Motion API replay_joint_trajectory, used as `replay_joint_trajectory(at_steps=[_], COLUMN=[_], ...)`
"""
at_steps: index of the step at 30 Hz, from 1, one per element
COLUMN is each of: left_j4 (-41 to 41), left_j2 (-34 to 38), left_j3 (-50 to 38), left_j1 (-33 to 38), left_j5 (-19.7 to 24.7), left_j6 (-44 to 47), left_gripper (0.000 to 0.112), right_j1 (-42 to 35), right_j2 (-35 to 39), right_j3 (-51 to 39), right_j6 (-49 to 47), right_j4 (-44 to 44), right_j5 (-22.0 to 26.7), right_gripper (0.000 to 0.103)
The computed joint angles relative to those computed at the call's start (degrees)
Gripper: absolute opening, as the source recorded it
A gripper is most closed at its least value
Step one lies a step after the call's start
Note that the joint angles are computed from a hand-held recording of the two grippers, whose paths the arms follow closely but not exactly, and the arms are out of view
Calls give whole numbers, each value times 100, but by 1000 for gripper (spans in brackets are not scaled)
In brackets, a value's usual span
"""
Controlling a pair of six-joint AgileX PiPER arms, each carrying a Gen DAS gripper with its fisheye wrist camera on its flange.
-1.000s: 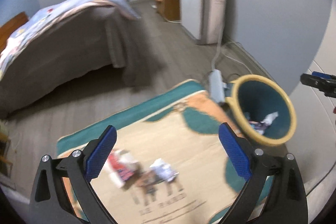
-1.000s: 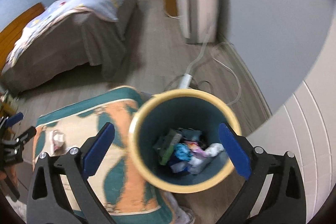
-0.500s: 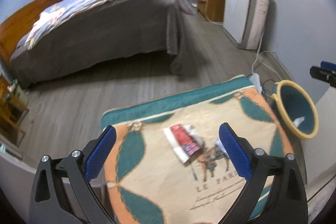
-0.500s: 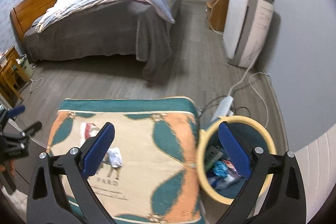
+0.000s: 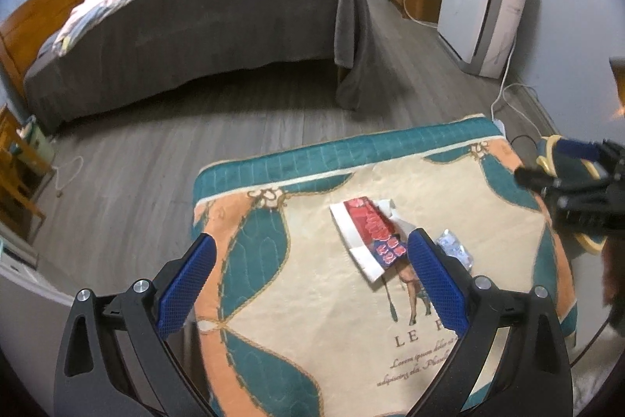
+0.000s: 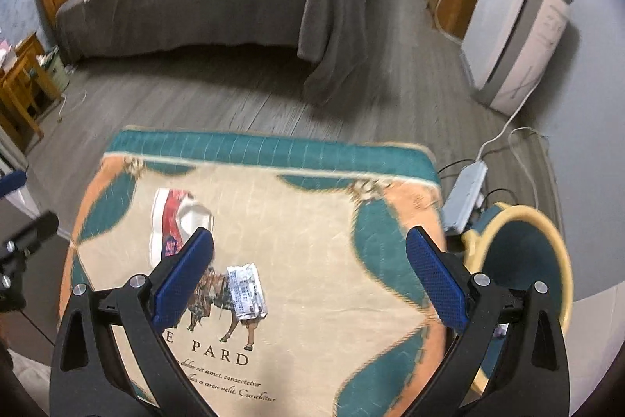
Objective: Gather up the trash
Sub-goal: 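Grasp the red-and-white paper cup with the left tool while the right tool grasps the silver packet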
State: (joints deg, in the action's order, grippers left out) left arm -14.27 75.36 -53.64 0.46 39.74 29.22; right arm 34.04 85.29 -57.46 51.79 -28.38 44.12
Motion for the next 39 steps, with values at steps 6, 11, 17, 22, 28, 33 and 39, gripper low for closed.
replay_joint_trajectory(at_steps=[6,11,17,22,28,33,39], left_j4=[70,332,737,842,693,602,-334], left_j2=[559,932,1232,1353,1672,2102,2614], left_j3=[-97,-139,-120,-100,-145,-293,-552], left_j1=[-89,-230,-418,-572,-885,-1165,-977], left_j5=[-242,-491,-698,-764,-845,-862,-652], left_j6=[-284,-575,-935,-1082,-1276,-1464,-1031], left_gripper=[97,97,97,97,97,97,97], right_j1=[6,-81,-9,-90,-424,-708,-1035], right_j2=[565,923,1345,1695,1647,1540,1485], right_j3=[62,156,131,41,-3,24,66], right_j6=[-402,-822,-1454,-2087,-2500,-2228,-2327], right_j4=[305,714,1286,1911,2394,2187,2306], right_j5=[-384,-650,-893,-921,-754,-580,-587], right_gripper=[97,97,85,51,30,30,30])
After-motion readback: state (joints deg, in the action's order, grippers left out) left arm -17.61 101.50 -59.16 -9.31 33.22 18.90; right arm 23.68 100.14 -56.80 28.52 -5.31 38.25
